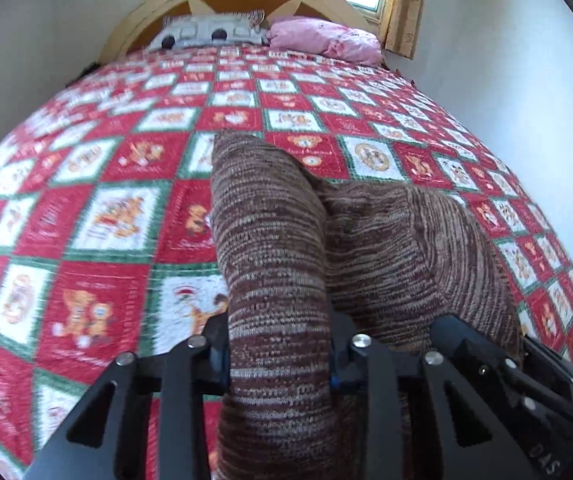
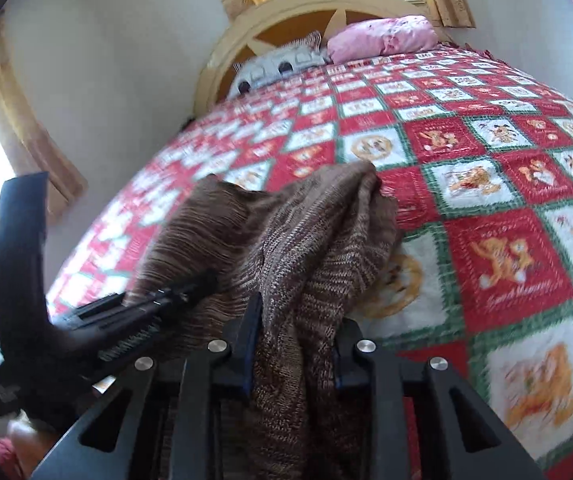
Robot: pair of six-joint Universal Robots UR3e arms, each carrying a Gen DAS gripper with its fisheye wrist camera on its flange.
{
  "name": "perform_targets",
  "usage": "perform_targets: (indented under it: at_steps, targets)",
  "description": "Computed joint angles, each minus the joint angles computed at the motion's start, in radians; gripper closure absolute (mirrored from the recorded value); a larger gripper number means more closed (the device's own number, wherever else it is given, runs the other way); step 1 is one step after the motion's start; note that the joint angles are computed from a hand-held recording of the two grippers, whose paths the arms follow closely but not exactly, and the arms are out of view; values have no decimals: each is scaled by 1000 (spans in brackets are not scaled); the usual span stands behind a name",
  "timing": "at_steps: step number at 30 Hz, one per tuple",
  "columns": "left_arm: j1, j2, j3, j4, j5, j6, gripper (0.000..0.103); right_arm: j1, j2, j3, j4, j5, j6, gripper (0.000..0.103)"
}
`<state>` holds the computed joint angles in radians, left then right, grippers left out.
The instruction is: Fold small clothes
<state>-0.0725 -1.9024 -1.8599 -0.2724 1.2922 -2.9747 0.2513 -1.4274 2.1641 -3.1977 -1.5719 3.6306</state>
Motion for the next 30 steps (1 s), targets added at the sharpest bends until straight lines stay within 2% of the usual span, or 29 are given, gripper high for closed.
perform_targets:
  at_steps: [3, 7, 8, 10, 14, 16, 18, 20, 21, 23, 25, 27, 30]
  targets:
    - [19, 100, -100, 24, 7, 37, 71, 102, -15, -27, 14, -96, 53, 75]
    - [80, 247, -205, -50, -20, 110, 71, 164, -78, -3, 18, -90, 150, 75]
    - [101, 286, -230, -74, -30, 129, 71, 185, -105, 19, 11, -57, 198, 75]
    - [156, 369, -280, -139, -57, 169, 71, 189, -114, 35, 0, -33, 222, 75]
    - [252, 484, -355, -260, -92, 257, 71, 181, -116, 137, -129, 94, 331, 76]
    - [274, 488, -373, -299, -97, 285, 71, 221, -94, 146, -139, 66, 352, 76]
    - [275, 469, -401, -279, -88, 293, 68, 275, -67, 121, -104, 5, 364, 75]
    - [286, 458, -434, -237, -89, 289, 54, 327, -41, 78, -51, -67, 362, 75]
    - [292, 456, -449, -210, -94, 281, 52, 349, -33, 60, -26, -105, 352, 73]
    - [289, 435, -445, -188, -83, 264, 38, 359, -26, 28, 20, -138, 340, 69]
    - [282, 405, -432, -169, -72, 247, 30, 331, -33, 27, 42, -117, 326, 51]
    - [310, 380, -419, -192, -115, 247, 27, 280, -41, 27, 68, -76, 319, 37]
    - [361, 353, -420, -221, -189, 246, 24, 209, -29, 29, 76, -10, 309, 36]
